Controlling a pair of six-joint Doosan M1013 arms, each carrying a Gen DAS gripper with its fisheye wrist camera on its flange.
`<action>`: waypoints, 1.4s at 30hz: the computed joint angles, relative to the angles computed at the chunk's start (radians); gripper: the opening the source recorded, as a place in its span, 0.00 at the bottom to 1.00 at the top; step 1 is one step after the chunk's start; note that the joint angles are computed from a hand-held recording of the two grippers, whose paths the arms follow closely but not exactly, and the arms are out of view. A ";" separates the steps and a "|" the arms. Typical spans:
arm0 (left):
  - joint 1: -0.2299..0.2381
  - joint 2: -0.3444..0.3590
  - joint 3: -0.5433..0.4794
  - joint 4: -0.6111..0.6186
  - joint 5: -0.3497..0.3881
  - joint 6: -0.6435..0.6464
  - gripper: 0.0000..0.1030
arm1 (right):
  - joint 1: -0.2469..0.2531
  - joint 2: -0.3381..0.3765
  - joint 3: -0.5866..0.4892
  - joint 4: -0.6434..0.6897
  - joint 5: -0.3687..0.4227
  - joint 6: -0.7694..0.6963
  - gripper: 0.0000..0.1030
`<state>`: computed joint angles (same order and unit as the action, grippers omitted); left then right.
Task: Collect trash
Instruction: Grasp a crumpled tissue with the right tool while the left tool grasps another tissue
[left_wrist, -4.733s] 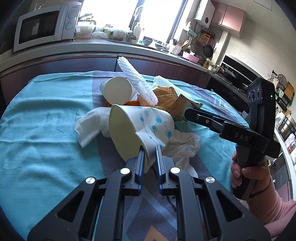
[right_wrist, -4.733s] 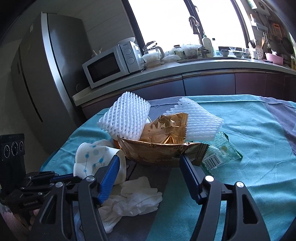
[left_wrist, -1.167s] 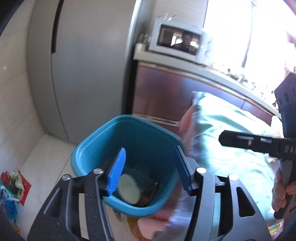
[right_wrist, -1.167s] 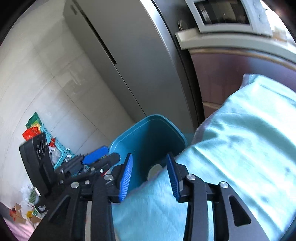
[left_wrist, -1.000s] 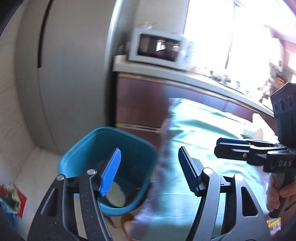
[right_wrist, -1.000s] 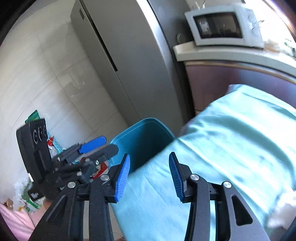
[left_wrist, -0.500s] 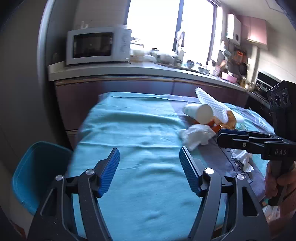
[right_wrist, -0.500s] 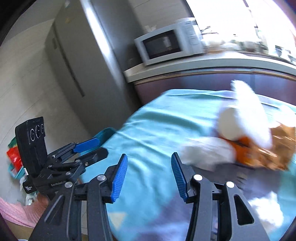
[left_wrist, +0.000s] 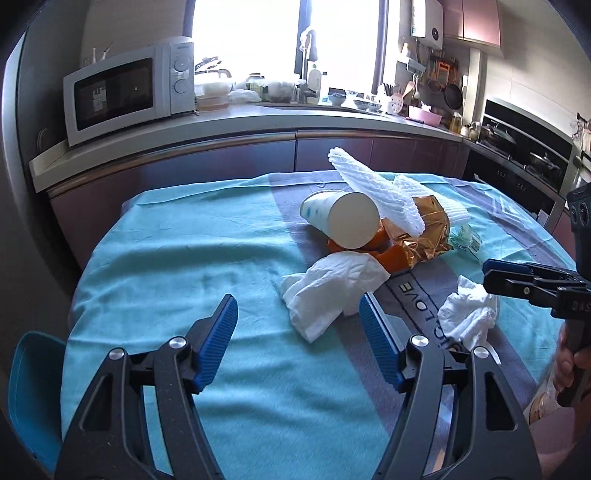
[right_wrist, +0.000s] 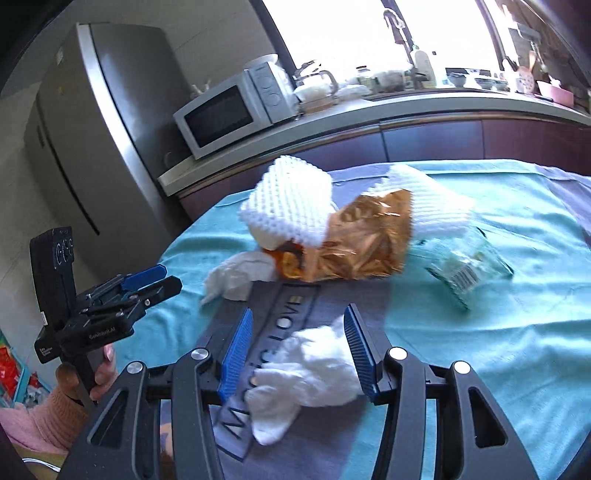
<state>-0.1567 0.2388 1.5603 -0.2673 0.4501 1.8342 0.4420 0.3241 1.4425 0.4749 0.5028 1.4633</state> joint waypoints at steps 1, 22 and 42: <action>-0.003 0.008 -0.012 0.003 0.013 0.002 0.66 | -0.006 -0.005 0.009 -0.001 0.003 -0.001 0.51; -0.037 0.110 -0.152 0.084 0.239 -0.036 0.22 | -0.019 0.000 0.028 0.021 0.044 -0.001 0.54; 0.012 0.019 -0.058 -0.041 0.149 -0.012 0.08 | -0.027 -0.015 0.042 0.139 0.040 -0.103 0.15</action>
